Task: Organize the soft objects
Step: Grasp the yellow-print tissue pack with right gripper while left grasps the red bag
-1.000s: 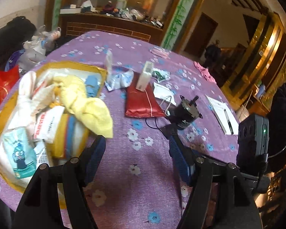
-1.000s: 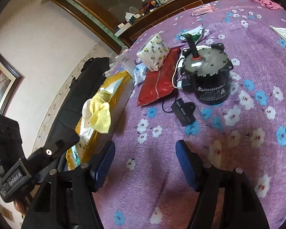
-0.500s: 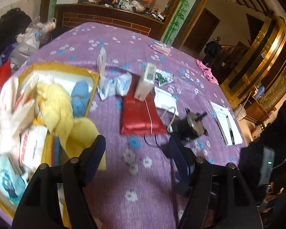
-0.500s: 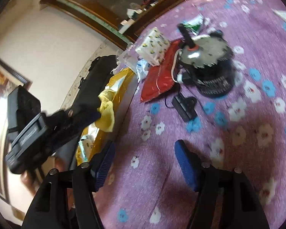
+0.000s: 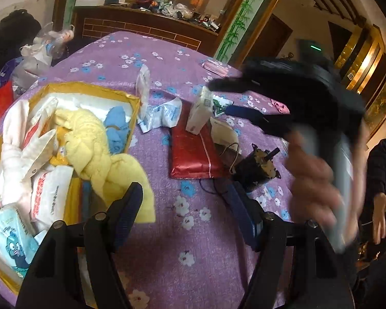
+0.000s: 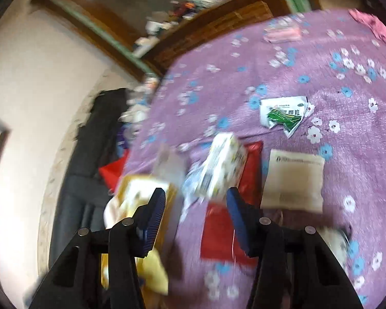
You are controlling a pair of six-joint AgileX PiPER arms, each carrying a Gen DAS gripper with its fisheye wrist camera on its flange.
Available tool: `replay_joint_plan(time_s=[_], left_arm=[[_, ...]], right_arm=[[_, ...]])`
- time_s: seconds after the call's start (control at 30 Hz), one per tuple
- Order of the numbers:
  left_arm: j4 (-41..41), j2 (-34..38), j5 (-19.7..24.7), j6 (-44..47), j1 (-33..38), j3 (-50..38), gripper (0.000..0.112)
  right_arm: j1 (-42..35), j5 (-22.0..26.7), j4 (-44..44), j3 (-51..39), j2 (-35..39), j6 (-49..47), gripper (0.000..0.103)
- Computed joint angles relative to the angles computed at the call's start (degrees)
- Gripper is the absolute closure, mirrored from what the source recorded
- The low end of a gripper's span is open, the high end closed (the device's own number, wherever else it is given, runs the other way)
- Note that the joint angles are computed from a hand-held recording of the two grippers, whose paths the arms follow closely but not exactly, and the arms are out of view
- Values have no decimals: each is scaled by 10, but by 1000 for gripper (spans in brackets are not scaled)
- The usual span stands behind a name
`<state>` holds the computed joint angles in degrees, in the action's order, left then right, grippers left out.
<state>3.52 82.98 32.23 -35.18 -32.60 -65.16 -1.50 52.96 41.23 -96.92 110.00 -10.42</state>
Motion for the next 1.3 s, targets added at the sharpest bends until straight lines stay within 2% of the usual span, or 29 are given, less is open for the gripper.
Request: replay_joint_plan(time_s=[0.1,0.17,0.23,0.37,0.47,0.53,0.63,0.73,0.8,0.9,0.97,1.07,1.2,1.27,1.3], left_arm=[[-17,-10,-3,20,6,7,44],[-21,-12,-6,26,8,8,44],[-34,-9,-7,36,12,4,44],[-126,15,-7,111,31,-22,44],[-180,71,37,149,42,-95,44],[-172,121,77,142,40,-161,44],[-150,232,174,127,43,-311,44],[-130,312,229,115,45,-423,44],[-74,359,263,81,34,-487,44],[-55,412,311,83,28,-555,44],[-79,424,317,73,35,-566,44],[-63,423,308,55,28,-562,44],[-17,464,336,44,7,-617,43],[1,464,344,28,-1,-619,50],[5,461,344,26,-3,-616,56]], right_arm=[[26,17,-77,-87,69,78,72],[41,10,-82,-105,85,79,75],[46,-23,-81,-70,57,69,79],[25,-84,8,54,-27,-49,79],[-26,-77,116,128,-70,-165,79],[-54,-83,171,165,-85,-230,79],[-99,-70,262,215,-82,-315,79],[-117,-78,298,238,-78,-349,79],[-133,-76,317,262,-85,-381,79],[-129,-82,316,264,-88,-382,79],[-128,-80,305,260,-90,-374,79],[-135,-67,300,257,-95,-363,78],[-139,-61,297,256,-96,-359,78],[-137,-66,291,256,-97,-355,78],[-138,-66,289,255,-97,-354,78]])
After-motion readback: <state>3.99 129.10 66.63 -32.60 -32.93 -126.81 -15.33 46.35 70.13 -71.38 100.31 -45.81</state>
